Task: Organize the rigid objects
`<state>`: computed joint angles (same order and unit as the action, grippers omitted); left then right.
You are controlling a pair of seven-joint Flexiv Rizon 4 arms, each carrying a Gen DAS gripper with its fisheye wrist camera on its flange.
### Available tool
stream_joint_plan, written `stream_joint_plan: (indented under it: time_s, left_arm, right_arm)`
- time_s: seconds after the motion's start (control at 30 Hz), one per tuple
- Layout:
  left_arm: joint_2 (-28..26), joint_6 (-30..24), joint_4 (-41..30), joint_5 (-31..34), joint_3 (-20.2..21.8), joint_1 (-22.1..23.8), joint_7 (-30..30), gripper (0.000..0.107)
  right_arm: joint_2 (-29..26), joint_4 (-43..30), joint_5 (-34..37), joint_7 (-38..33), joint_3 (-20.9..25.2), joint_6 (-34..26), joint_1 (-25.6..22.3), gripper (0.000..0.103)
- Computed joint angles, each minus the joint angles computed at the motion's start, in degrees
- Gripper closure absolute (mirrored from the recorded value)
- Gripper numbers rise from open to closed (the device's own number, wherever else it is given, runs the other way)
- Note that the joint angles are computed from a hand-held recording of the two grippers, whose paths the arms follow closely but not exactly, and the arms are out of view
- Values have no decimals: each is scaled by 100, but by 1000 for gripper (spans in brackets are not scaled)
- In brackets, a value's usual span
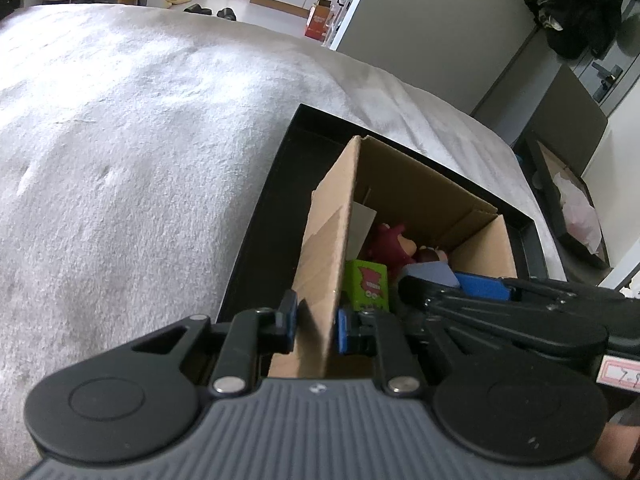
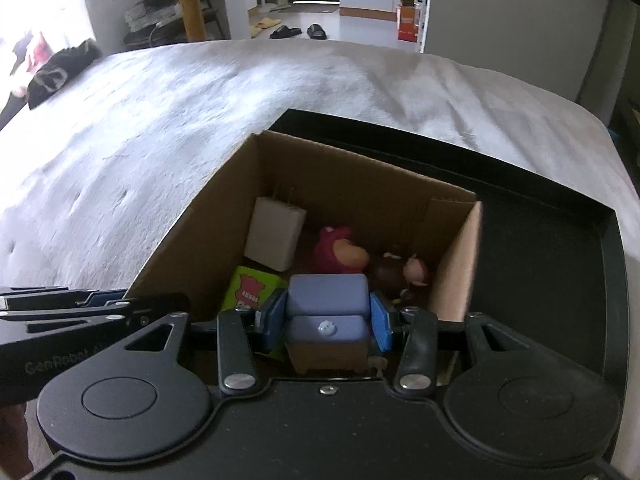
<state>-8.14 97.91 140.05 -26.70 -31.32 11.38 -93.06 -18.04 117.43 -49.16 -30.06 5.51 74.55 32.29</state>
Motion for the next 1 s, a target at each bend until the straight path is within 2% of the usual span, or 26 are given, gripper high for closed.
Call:
stream_joint_plan:
  time_s: [0.1,0.13,0.17,0.3,0.33,0.4,0.5,0.6,0.7,0.93,1.0]
  left_arm:
    - [19,-11,18,-18,-90,79,65,89]
    - [40,5,67,-118,-345,291,144,88]
    - [58,-42,71,-178,-414,351,188,88]
    - [114,-484,-124,30,309,-184,128,87]
    - [135,-541,-139,-64,366,-266,233,86]
    - [180,-861,-289,338,784,-520,81,86]
    - [286,-1039,-305,36,845,-647,500,85]
    - [399,-1220,-354,88,1090,-844,577,80]
    - [507,-1464,-477,646,1462,-1046,268,73]
    - [859,-1867,-676,1484,2124,-1437,-69,60]
    - [969,-2032,-784,1898,2287,-1503,-303,58]
  right_arm:
    - [-21,-88,415,-278,182,-93,-75,57]
    - [3,-69,491,-272,186,-26,-81,57]
    - [51,-18,426,-162,112,78,-48,57]
    - [269,152,243,122,-5,246,-58,57]
    - [358,227,184,245,-33,299,-79,57]
    - [495,328,91,462,-47,361,-151,57]
    - [701,492,48,657,12,510,-322,57]
    - [901,643,68,720,100,610,-494,57]
    - [1064,783,81,826,157,713,-651,56]
    - [1508,1175,-536,1454,186,966,-1111,51]
    - [1628,1284,-590,1569,244,1029,-1272,50]
